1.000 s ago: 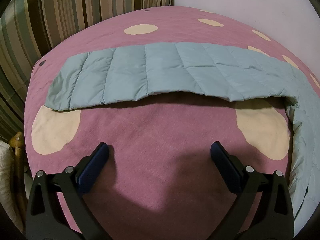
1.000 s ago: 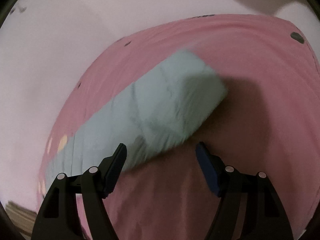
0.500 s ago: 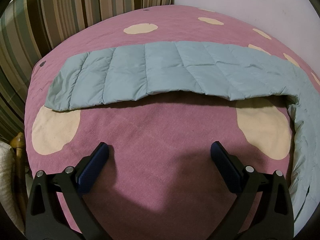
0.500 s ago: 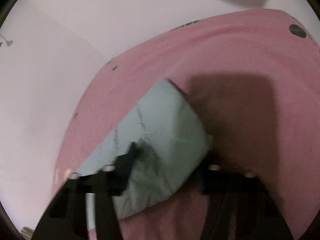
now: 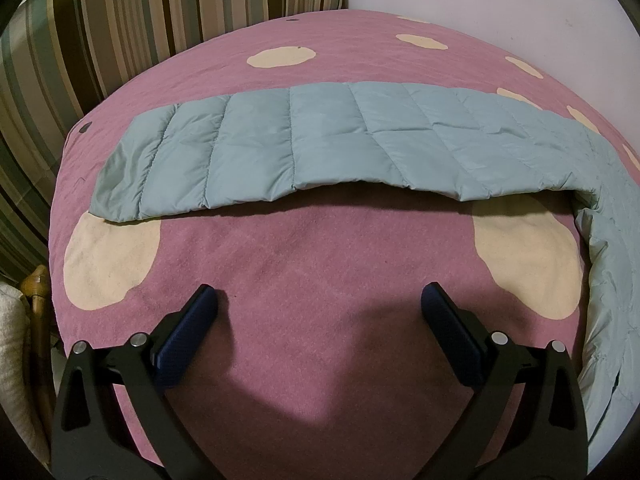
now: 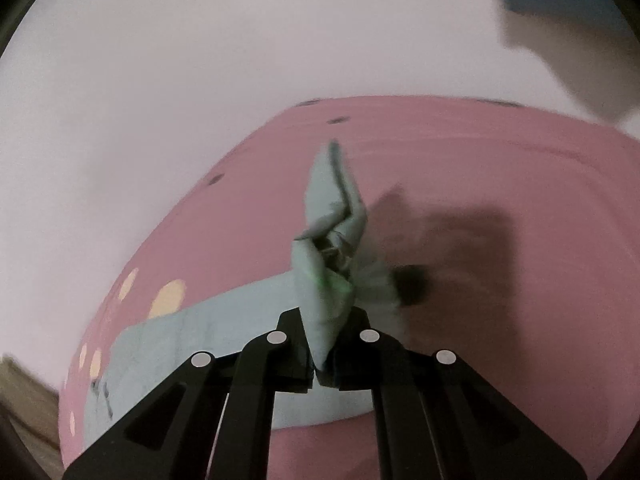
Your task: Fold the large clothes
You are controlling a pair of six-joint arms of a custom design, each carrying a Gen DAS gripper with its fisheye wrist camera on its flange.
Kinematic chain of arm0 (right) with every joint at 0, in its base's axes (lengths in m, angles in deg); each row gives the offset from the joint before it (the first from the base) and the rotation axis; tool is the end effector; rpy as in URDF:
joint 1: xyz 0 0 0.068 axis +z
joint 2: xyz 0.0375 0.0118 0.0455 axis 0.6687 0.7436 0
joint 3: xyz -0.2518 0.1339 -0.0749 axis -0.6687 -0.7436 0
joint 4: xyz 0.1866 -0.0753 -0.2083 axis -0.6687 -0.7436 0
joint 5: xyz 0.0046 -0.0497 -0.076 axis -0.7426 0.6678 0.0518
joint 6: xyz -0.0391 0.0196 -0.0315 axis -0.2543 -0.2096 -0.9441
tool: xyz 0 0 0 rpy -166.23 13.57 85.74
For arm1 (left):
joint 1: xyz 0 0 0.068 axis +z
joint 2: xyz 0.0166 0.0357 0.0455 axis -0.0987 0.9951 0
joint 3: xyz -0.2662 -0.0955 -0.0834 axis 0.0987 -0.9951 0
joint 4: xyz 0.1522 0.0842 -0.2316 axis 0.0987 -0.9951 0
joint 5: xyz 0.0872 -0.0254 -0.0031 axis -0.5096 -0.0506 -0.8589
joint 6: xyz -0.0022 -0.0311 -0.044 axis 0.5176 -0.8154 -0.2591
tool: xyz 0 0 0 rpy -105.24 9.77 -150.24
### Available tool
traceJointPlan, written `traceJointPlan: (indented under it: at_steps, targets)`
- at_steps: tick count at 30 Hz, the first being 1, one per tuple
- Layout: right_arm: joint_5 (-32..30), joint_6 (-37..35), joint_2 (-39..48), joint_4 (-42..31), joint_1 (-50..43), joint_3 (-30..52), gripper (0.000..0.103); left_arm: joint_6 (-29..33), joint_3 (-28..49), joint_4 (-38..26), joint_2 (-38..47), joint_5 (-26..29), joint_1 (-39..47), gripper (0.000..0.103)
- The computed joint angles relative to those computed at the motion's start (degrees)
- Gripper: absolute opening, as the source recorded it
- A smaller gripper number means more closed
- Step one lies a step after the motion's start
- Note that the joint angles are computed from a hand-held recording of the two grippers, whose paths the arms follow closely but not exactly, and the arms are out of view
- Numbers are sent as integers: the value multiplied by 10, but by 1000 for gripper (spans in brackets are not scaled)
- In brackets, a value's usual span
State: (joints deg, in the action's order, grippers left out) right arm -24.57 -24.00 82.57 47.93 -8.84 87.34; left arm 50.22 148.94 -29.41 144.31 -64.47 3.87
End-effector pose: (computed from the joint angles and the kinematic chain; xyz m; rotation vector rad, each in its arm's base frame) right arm 0.1285 -0.1522 0.1157 1.4394 1.7564 -0.0777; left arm 0.4275 0.0749 0.0330 -0.2987 2.5255 0.1565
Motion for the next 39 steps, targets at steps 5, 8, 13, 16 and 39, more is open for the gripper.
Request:
traceJointPlan:
  at_steps: [5, 8, 13, 16, 39]
  targets:
    - [118, 58, 6, -45, 244, 67, 6, 1, -1, 1, 1, -1, 0, 101]
    - [143, 70, 68, -26, 328, 106, 6, 2, -1, 1, 1, 0, 1, 101]
    - [186, 86, 163, -26, 450, 189, 6, 2, 0, 0, 2, -4, -1, 101]
    - [199, 79, 223, -35, 515, 251, 6, 2, 1, 0, 2, -5, -2, 101]
    - [197, 37, 555, -164, 694, 582, 6, 4, 0, 0, 3, -5, 0, 101]
